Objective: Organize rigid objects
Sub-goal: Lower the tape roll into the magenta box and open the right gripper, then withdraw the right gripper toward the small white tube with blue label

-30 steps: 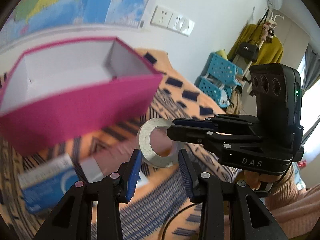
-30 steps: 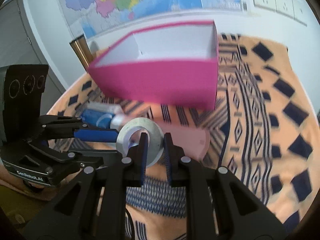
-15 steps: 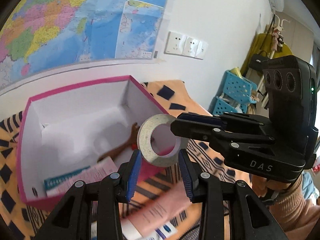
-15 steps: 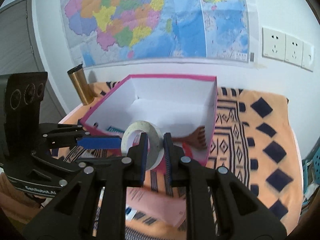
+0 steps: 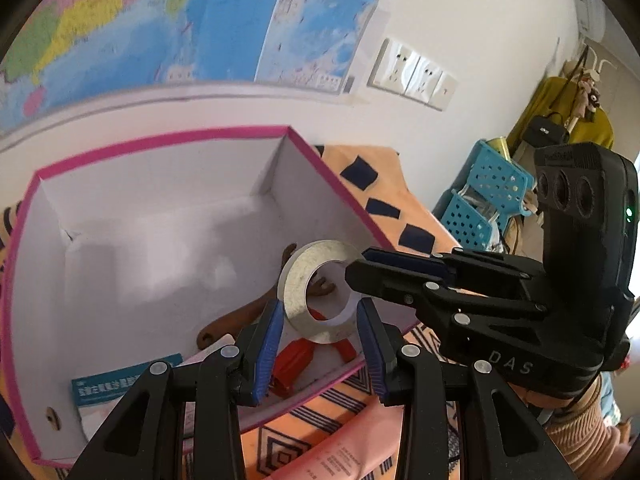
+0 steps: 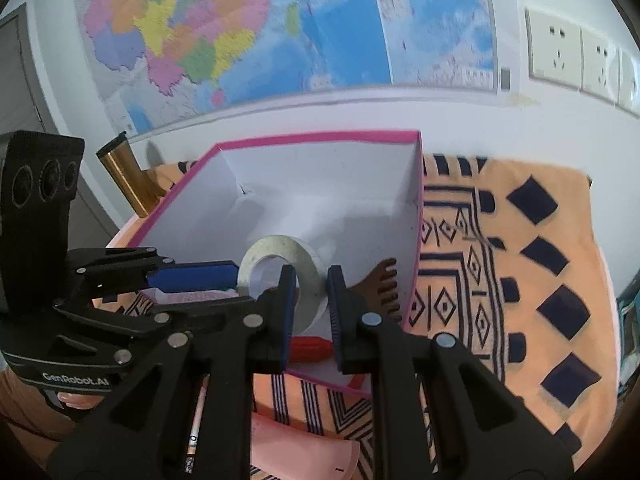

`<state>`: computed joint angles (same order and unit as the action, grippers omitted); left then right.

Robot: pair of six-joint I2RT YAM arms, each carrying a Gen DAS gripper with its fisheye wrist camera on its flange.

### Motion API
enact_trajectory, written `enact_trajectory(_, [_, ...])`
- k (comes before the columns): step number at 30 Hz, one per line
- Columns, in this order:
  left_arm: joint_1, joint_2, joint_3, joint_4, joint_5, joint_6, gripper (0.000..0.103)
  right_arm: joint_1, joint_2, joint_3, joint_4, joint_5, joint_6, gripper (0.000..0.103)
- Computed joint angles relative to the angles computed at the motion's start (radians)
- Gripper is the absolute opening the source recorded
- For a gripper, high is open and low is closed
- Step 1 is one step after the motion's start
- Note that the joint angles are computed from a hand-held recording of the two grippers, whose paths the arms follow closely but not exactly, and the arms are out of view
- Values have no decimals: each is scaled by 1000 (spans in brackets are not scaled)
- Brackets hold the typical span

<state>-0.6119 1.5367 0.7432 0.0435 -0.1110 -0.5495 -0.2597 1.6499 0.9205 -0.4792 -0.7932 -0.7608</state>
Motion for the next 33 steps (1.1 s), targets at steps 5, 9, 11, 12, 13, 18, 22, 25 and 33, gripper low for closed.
enact_trajectory(5, [8, 31, 17, 2, 24, -11, 38, -4, 10, -6, 19, 39, 27, 19])
enact_trajectory(9, [-28, -18, -17, -8, -59, -23, 38, -28, -14, -21, 32, 43, 36, 22])
enact_trajectory(11, [-54, -80, -72, 15, -109, -19, 38, -66, -30, -21, -16, 1, -4, 22])
enact_trajectory(12, [-72, -120, -107, 21, -135, -21, 39, -91, -39, -21, -53, -30, -41, 22])
enact_trajectory(13, [-95, -167, -146, 24, -170, -19, 40, -121, -46, -18, -109, -68, -99, 23])
enact_trajectory(18, [-214, -395, -319, -25, -298, -78, 41, -249, -23, 4, -452, -166, -478, 30])
enact_trajectory(22, [-338, -498, -412, -91, -382, -197, 41, -333, 40, -13, -641, -131, -732, 31])
enact_trajectory(25, [-442, -475, -444, -115, -437, -308, 41, -364, 64, -56, -659, -75, -806, 31])
enact_trajectory(33, [-575, -285, -470, -55, -436, -519, 41, -349, 95, -212, -494, 62, -780, 31])
